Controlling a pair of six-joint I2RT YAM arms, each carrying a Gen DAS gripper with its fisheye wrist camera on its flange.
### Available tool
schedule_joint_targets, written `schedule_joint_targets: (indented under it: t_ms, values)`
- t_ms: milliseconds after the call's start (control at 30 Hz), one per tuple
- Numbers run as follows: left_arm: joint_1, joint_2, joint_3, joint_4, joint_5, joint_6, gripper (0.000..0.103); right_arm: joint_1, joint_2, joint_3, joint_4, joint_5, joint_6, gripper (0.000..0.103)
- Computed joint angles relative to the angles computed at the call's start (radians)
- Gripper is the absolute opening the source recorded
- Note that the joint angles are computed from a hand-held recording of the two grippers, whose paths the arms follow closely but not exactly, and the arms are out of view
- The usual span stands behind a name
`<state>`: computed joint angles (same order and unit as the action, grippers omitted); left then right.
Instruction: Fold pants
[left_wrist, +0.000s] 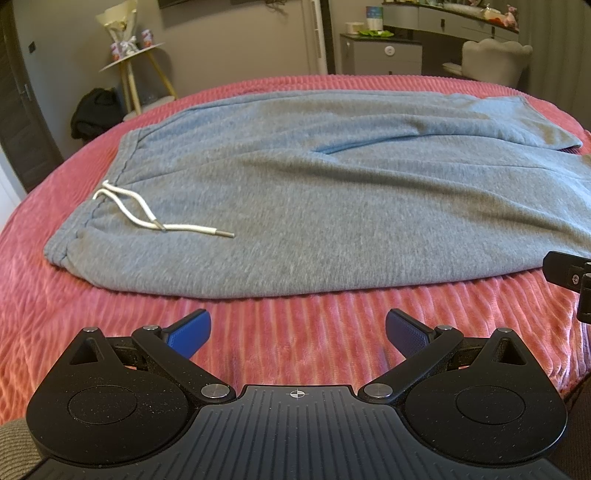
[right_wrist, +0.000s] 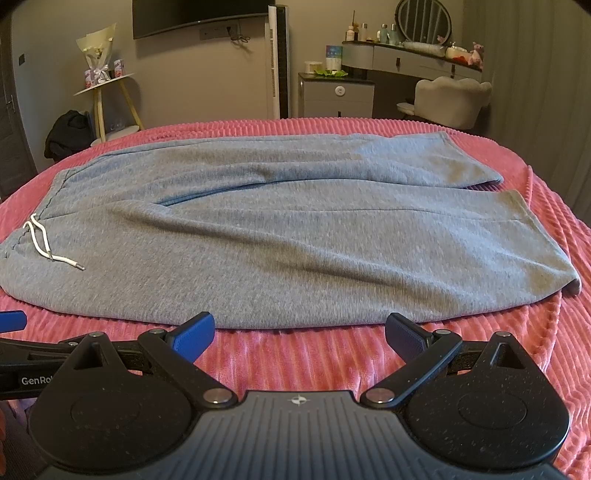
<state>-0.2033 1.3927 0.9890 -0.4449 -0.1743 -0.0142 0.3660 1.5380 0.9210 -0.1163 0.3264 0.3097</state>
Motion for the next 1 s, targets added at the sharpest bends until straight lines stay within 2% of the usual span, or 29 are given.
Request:
schedule_joint_targets:
  t_ms: [1000]
  values:
    - [0.002,0.002,0.004,-0.016,-0.001,-0.003,0.103,-0.006,0.001,-0.001,0.000,-0.012,0.017,0.099]
